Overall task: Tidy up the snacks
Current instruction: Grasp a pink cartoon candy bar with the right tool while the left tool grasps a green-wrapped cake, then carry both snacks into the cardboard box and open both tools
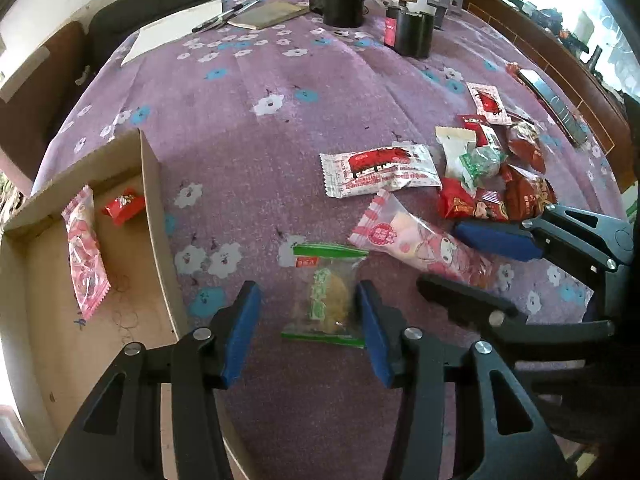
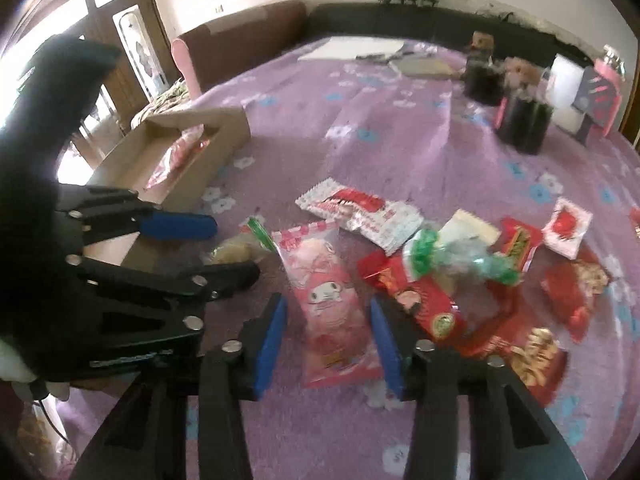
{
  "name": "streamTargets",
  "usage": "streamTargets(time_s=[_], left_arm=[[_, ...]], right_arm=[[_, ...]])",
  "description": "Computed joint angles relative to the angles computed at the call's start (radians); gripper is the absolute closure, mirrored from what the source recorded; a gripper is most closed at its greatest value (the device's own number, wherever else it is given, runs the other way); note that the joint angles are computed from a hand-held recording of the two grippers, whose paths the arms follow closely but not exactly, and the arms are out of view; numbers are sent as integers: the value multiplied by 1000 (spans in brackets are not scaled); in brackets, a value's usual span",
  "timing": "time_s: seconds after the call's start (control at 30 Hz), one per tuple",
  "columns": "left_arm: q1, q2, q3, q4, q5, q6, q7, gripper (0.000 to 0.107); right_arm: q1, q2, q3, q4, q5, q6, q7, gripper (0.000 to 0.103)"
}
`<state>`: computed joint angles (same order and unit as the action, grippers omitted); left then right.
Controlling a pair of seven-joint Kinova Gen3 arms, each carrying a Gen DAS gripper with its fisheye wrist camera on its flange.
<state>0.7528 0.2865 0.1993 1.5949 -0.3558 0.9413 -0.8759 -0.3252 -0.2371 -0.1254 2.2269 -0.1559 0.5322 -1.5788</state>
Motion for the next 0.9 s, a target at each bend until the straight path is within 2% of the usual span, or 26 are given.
streamTargets(time_s=[0.07,0.13,0.17,0.2,0.3,0.4,0.53,0.67,0.8,0.9], left_arm=[[12,8,-1,-10,-17,10,5,59],[27,16,-3,-24,-40,28,8,59],[37,19,-5,-27,-50,34,4,63],[28,16,11,-24,-44,23,-7,81],[77,22,-3,-31,-79,37,21,80],[68,-5,9,-1,-51,-9,39,81],[33,-92,29,65,18,-92,59,80],[-14,-225,62,154,71,-168,74,80],[-78,-341,86,213,90,-171,81,80],[-141,-414,99,240,63,-130,102,80]], right_arm=[[2,-4,4,4,-8,-2,-7,75],[-9,-14,36,2,-44,23,13,77],[0,-26,36,5,-47,36,8,77],[9,-39,30,11,-45,44,-2,77],[2,-81,61,39,-81,58,18,77],[2,-128,84,65,-114,73,31,78],[20,-201,86,83,-123,99,28,78],[21,-254,85,64,-123,141,22,78],[0,-302,78,31,-140,179,15,78],[-37,-303,77,-7,-175,192,17,78]])
